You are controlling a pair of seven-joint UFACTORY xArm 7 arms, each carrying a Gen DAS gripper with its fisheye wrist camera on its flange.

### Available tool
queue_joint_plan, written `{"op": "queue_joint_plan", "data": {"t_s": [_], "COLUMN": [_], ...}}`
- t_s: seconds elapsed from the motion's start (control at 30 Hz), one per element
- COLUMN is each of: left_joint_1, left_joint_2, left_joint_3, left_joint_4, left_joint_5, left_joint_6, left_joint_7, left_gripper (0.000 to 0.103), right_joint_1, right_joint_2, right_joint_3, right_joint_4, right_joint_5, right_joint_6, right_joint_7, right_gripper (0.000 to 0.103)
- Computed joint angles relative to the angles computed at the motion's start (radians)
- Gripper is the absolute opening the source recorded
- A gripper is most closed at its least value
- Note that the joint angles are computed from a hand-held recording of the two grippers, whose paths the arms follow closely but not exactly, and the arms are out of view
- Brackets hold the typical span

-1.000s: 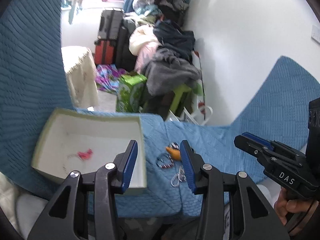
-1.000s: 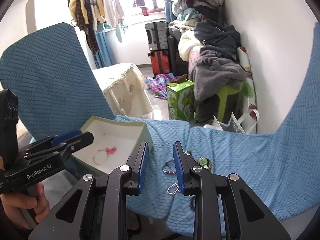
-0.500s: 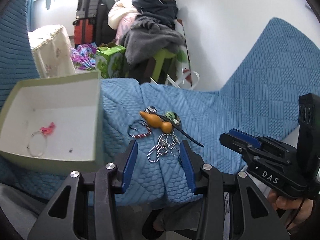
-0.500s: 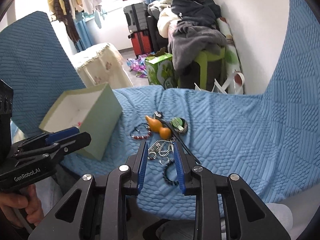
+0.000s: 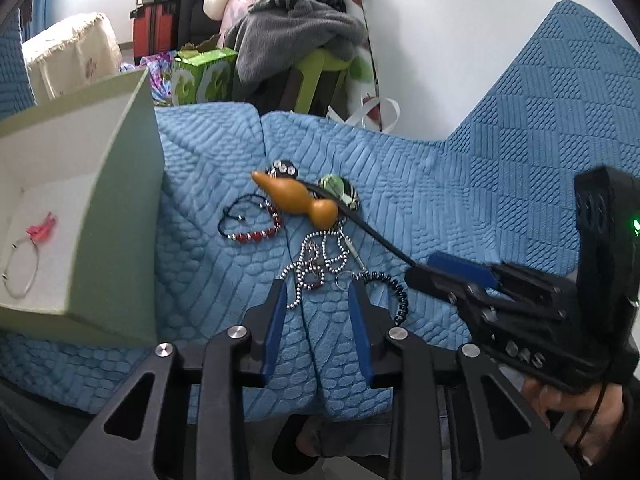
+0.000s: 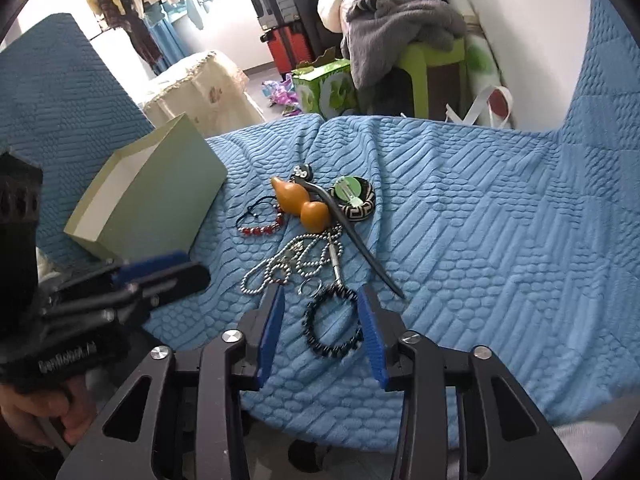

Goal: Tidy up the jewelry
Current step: 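Return both tools to the jewelry pile, then grasp the black beaded bracelet with the left tool while the right tool grasps the hairpin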

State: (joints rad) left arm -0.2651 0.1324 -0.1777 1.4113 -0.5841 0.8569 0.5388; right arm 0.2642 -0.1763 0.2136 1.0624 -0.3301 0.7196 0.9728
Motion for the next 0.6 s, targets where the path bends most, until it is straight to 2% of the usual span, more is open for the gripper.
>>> {"op": "queue_joint_plan", "data": {"t_s": [0.2,0.4,0.5,0.6], "left_joint_1": [0.003,0.005,0.010,0.012], "left_joint_2": [0.009,0.018,0.027,0.035], "left_joint_3": [-0.002,-0.005,-0.007,-0.006], "left_joint_4": [-0.003,-0.005,-0.001,0.001], "left_joint_5": [-0.018,-0.037,-0.055,-0.056], "left_joint_6": [0.017,0.033,0.053,0.068], "left_joint_7": [-0.009,-0.009,0.001,-0.008], "left_gripper": [0.032,0.032,0.026,0.024], "right_joint_1": [0.000,0.003,0.010,0.017], "right_joint_2": [0.086,0.167,0.193,0.197], "right_joint_3": [-0.043,-0.063,-0.068,-0.073], "right_joint_4": [0.026,0.087,0.106,0.101], "right_joint_5": [0.075,0.077,0.064,0.047], "right_joint_6": [-0.059,-0.035,-0.024,-0.038], "right_joint_7": [-0.153,-0.226,-0.255,-0.257], "right_gripper": [0.014,0.013,0.013,0.011]}}
